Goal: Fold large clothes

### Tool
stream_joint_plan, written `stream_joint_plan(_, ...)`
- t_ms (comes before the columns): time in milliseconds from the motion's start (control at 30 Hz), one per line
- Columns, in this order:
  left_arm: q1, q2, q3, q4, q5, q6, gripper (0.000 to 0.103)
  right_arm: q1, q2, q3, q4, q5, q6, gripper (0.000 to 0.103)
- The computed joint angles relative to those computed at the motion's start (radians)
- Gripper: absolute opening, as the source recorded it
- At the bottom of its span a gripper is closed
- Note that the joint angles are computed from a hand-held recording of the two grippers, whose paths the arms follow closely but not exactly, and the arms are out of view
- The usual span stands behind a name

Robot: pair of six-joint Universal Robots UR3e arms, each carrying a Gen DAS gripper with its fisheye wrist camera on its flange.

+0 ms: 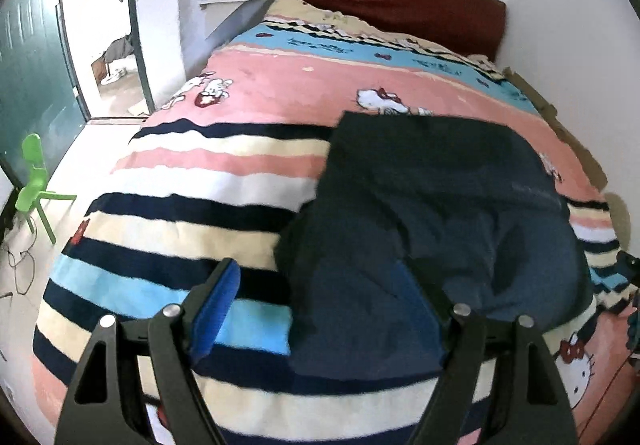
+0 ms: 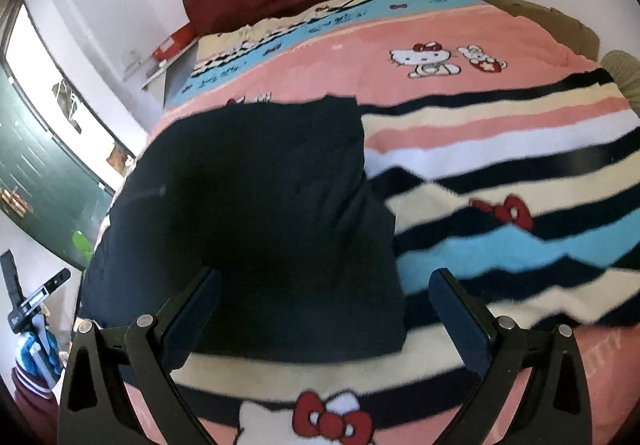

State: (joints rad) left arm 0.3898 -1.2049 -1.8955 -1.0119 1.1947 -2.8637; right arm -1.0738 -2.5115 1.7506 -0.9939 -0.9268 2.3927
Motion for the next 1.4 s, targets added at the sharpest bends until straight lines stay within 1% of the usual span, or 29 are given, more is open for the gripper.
stream_joint_plan(33, 0.017, -0.016, 0.017, -0.009, -0.018, 0.004, 0.078, 0.062, 0.038, 0.024, -0.107, -0.009, 0.079, 0.102)
stream_joint_plan(100, 0.049, -0.055, 0.050, -0.044, -0.079, 0.023, 0.078, 0.142, 0.111, 0.053, -0.245, -0.012, 0.182, 0.102)
stream_joint_plan(167, 0.075, -0.114, 0.086, -0.092, -0.157, 0.035, 0.078, 0.171, 0.182, 0.072, -0.306, 0.008, 0.223, 0.102)
stream_joint_plan(233, 0.083, -0.183, 0.111, -0.113, -0.216, 0.043, 0.078, 0.218, 0.248, 0.106, -0.397, 0.006, 0.275, 0.102)
stream_joint_plan(267, 0.077, -0.229, 0.130, -0.122, -0.234, 0.048, 0.078, 0.258, 0.300, 0.126, -0.467, -0.007, 0.310, 0.102)
stream_joint_plan(367, 0.032, -0.348, 0.174, -0.100, -0.236, 0.034, 0.078, 0.321, 0.419, 0.157, -0.568, -0.025, 0.354, 0.102)
stream_joint_plan(467, -0.012, -0.473, 0.230, -0.080, -0.224, 0.023, 0.078, 0.348, 0.535, 0.191, -0.641, -0.008, 0.367, 0.102)
stream_joint_plan(533, -0.011, -0.554, 0.262, -0.096, -0.256, 0.036, 0.080, 0.363, 0.620, 0.208, -0.680, 0.008, 0.365, 0.102)
stream_joint_plan(567, -0.001, -0.584, 0.271, -0.104, -0.284, 0.045, 0.083, 0.372, 0.662, 0.210, -0.696, 0.009, 0.363, 0.102)
stream_joint_plan(667, 0.025, -0.652, 0.285, -0.133, -0.356, 0.081, 0.092, 0.370, 0.772, 0.215, -0.702, 0.051, 0.327, 0.102)
stream_joint_plan(767, 0.037, -0.699, 0.289, -0.172, -0.415, 0.127, 0.097, 0.370, 0.851, 0.206, -0.681, 0.088, 0.274, 0.103)
stream_joint_plan(833, 0.041, -0.717, 0.294, -0.203, -0.447, 0.144, 0.098, 0.388, 0.893, 0.180, -0.655, 0.100, 0.250, 0.103)
stream_joint_plan(933, 0.049, -0.745, 0.318, -0.286, -0.513, 0.182, 0.099, 0.411, 0.938, 0.137, -0.585, 0.139, 0.220, 0.102)
stream_joint_plan(1033, 0.054, -0.747, 0.306, -0.342, -0.575, 0.237, 0.099, 0.412, 0.957, 0.120, -0.505, 0.194, 0.138, 0.102)
stream_joint_plan(1067, 0.050, -0.744, 0.290, -0.327, -0.584, 0.237, 0.100, 0.408, 0.961, 0.124, -0.497, 0.202, 0.123, 0.102)
stream_joint_plan(1100, 0.044, -0.741, 0.265, -0.288, -0.589, 0.220, 0.101, 0.406, 0.965, 0.133, -0.502, 0.206, 0.116, 0.102)
stream_joint_plan(1133, 0.035, -0.735, 0.225, -0.205, -0.586, 0.173, 0.101, 0.406, 0.966, 0.150, -0.524, 0.209, 0.120, 0.102)
stream_joint_plan(1167, 0.024, -0.758, 0.219, -0.137, -0.582, 0.134, 0.100, 0.410, 0.965, 0.170, -0.558, 0.210, 0.132, 0.103)
stream_joint_plan(1233, 0.005, -0.729, 0.160, -0.012, -0.559, 0.066, 0.099, 0.422, 0.956, 0.210, -0.630, 0.217, 0.161, 0.103)
stream_joint_plan(1300, -0.014, -0.690, 0.118, 0.046, -0.554, 0.039, 0.093, 0.430, 0.932, 0.248, -0.683, 0.223, 0.189, 0.102)
stream_joint_plan(1367, -0.026, -0.645, 0.079, 0.065, -0.608, 0.042, 0.062, 0.439, 0.898, 0.274, -0.711, 0.222, 0.211, 0.101)
stream_joint_plan(1400, -0.035, -0.630, 0.071, 0.082, -0.626, 0.028, 0.058, 0.446, 0.876, 0.283, -0.708, 0.234, 0.209, 0.095)
